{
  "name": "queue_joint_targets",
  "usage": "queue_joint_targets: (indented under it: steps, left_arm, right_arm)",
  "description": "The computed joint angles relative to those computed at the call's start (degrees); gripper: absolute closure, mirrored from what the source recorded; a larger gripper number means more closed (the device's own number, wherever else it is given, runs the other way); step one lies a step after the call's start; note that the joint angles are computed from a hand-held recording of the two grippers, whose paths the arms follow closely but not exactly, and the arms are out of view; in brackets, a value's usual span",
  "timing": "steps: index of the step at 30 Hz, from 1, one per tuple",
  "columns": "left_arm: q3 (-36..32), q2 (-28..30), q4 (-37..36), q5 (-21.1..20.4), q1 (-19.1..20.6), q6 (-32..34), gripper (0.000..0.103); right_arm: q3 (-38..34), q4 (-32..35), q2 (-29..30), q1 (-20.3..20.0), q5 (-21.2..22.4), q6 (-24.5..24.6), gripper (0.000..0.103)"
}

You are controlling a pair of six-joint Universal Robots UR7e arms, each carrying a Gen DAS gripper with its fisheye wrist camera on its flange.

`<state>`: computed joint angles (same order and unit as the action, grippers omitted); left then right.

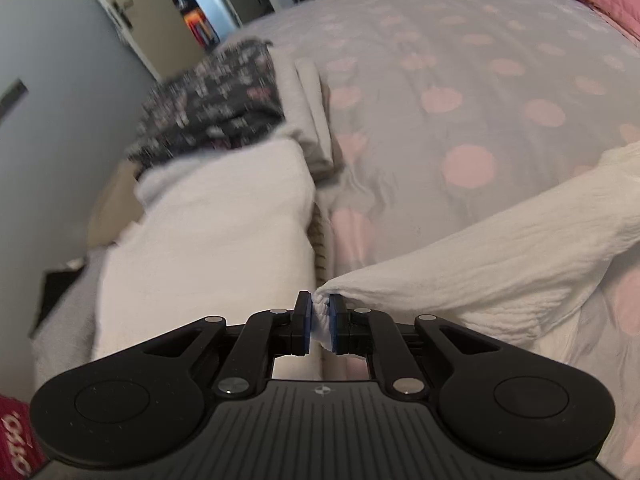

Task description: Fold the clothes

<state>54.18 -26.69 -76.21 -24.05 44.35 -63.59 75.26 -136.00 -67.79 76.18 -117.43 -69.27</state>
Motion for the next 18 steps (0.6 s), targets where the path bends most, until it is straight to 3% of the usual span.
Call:
queue_joint_targets:
  steps: [6,8,9,10,14,18]
  left_arm:
    - [-1.38,1.49,0.65,0.07,0.79,0.97,0.096]
    - [-0.91,1.28,-0.73,0.08,1.01,1.50,0.096]
    - [-0.71,1.19,-1.37,0.15,1.16,1.74,0.096]
    - [-0.78,1.22,-1.65,0.06,1.33,1.83,0.096]
    - [-1.13,1.39,-2.74,-0.10,1.96,2.35,0.095]
    - [-0.77,1.23,-5.32,0.19,2.41,3.46,0.095]
  right_arm:
    - [-12.23,-5.24,9.22,-1.39,0.89,-2.37,0.048]
    - [-15.95,-5.97,12.08,-1.75,1.01,-2.17,0.054]
    - [-17.66,-5.46,13.26,-1.77,1.02,-2.12,0.064]
    - [-19.40,-4.78,14.41,-1.75,0.97,-2.16,0.066]
    - [-23.93,-8.75,18.75,-1.51,0.75,-6.69,0.066]
    - [-31.87,-15.50,25.33,-1.62,0.60,-14.19,0.052]
